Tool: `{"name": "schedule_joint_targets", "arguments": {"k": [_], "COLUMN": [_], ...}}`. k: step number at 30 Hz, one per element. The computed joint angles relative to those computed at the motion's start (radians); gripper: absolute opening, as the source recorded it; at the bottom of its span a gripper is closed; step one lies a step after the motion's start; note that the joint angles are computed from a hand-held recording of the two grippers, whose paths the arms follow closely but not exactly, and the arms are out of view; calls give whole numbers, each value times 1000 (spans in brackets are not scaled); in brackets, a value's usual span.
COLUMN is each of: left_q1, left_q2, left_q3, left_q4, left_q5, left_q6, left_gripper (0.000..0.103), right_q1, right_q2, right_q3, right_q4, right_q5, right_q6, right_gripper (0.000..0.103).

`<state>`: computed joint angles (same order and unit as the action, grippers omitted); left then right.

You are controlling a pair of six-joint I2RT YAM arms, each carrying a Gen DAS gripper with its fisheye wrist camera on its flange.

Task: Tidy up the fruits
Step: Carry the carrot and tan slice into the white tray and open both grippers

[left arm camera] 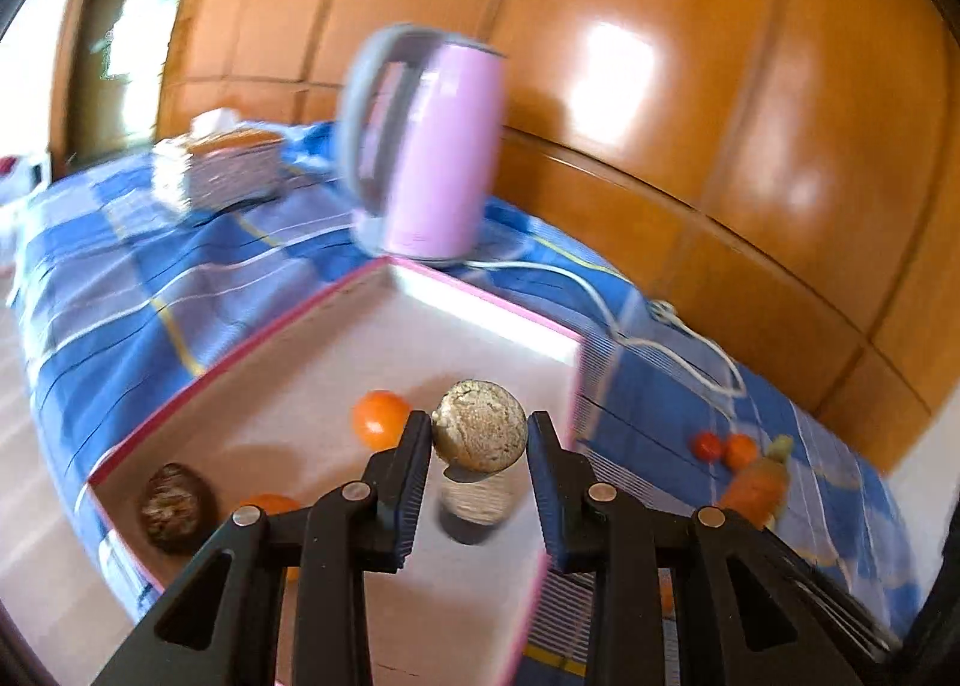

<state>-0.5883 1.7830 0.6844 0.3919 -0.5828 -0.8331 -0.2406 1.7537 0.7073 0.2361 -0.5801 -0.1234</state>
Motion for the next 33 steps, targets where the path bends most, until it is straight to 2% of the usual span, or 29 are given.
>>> {"name": "schedule_joint_targets", "arguments": {"k": [6, 9, 26, 29, 31, 33], "left_q1": [77, 104, 143, 142, 144, 144], "left_q2": [-44, -44, -54, -51, -51, -51], "left_q3": [-69, -80, -92, -86, -87, -89], "left_q4": [-14, -18, -62, -79, -81, -80], "left_q5": [39, 66, 43, 25, 20, 19], "left_q6": [-136, -169, -242, -257, -263, -263], "left_gripper": [33, 33, 33, 39, 48, 48], "right_q1": [76, 111, 251, 257, 256, 253], "right_q2": [-1, -5, 59, 76, 70, 68], "right_q3": [3, 7, 75, 99, 94, 92], "right_q4": [16, 21, 20, -4, 4, 3], "right_q5": [-19, -37, -97, -133, -141, -143], "right_q6": [32, 50, 80, 78, 84, 80], "right_gripper": [28, 28, 29, 31, 33, 34]}}
